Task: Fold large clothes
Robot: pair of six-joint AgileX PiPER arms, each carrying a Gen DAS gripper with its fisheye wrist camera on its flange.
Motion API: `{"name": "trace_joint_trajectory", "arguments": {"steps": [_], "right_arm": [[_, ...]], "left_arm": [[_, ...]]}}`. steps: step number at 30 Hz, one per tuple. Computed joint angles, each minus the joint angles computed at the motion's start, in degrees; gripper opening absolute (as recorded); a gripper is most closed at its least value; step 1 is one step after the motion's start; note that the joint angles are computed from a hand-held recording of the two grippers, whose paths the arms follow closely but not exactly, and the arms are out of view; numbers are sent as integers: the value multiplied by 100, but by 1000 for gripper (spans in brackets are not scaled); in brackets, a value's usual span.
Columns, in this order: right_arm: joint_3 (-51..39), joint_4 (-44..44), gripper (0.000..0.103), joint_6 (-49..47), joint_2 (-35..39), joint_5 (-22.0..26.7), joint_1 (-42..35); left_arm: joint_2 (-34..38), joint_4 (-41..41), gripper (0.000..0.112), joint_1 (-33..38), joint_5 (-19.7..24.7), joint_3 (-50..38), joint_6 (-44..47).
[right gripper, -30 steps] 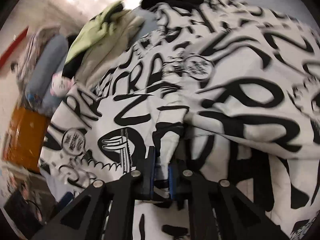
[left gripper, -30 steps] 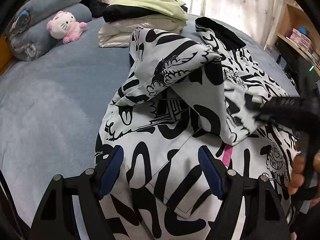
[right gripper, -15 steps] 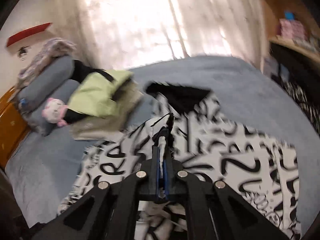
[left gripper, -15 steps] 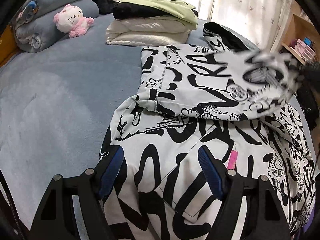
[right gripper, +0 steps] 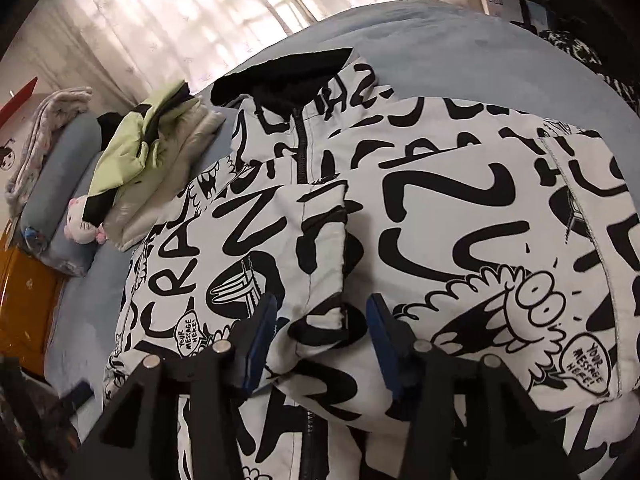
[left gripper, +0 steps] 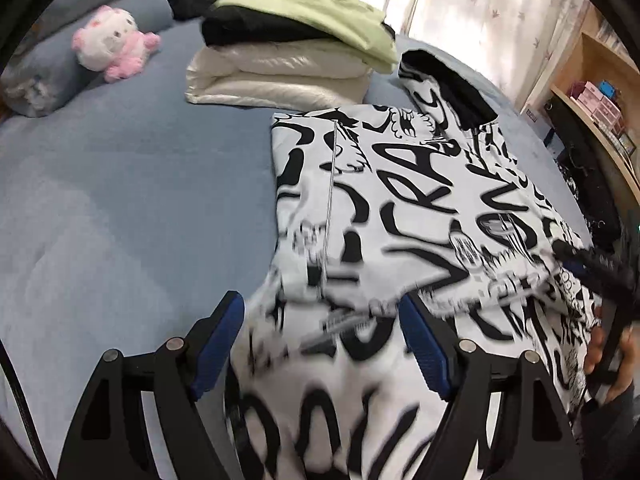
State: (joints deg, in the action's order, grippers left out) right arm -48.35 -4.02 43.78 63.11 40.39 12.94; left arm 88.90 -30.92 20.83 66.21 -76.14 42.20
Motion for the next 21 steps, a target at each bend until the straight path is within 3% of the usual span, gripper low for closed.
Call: {"name": "trace_joint_trajectory", "arguments": {"steps": [7,11,13,14,15,16,17,20,21], "right_arm": [[-374,676,47,-915,700,-234,-523],[-575,959,47,-1375,1160,-387,-703],[-653,956,47,-1484,1339,-466,-693],[-710,815,40,-1449,1428,-506,-629],[-816,624,24,-1384,1532,-483,-539],[-909,239,23,-1089,1600,-448,-400],[-962,13,18,-939,1618,-475,-305],[-1109,-620,16,-544,1532,-800,-76],[-1115,-777,16,-398,1498,-916,-41]], "left_arm": [[1890,1109,78,-1119,-233,-2010,-1569],[2998,1514,79,-1504,247,-3317,-2261],[3258,1469,82,-1570,269,-3595,-2466],[3290,1423,82,-1585,177,-3604,-2511],[3275,1371,76,-1605,27,-3556,-2551],[3202,1278,64,-1608,-137,-3429,-2496],[3176,1025,32,-1580,-146,-3382,-2300],[2628,1193,12,-1784,-987,-2525,-2241],[2440,1323,11,-1880,-1345,-2210,-2195]]}}
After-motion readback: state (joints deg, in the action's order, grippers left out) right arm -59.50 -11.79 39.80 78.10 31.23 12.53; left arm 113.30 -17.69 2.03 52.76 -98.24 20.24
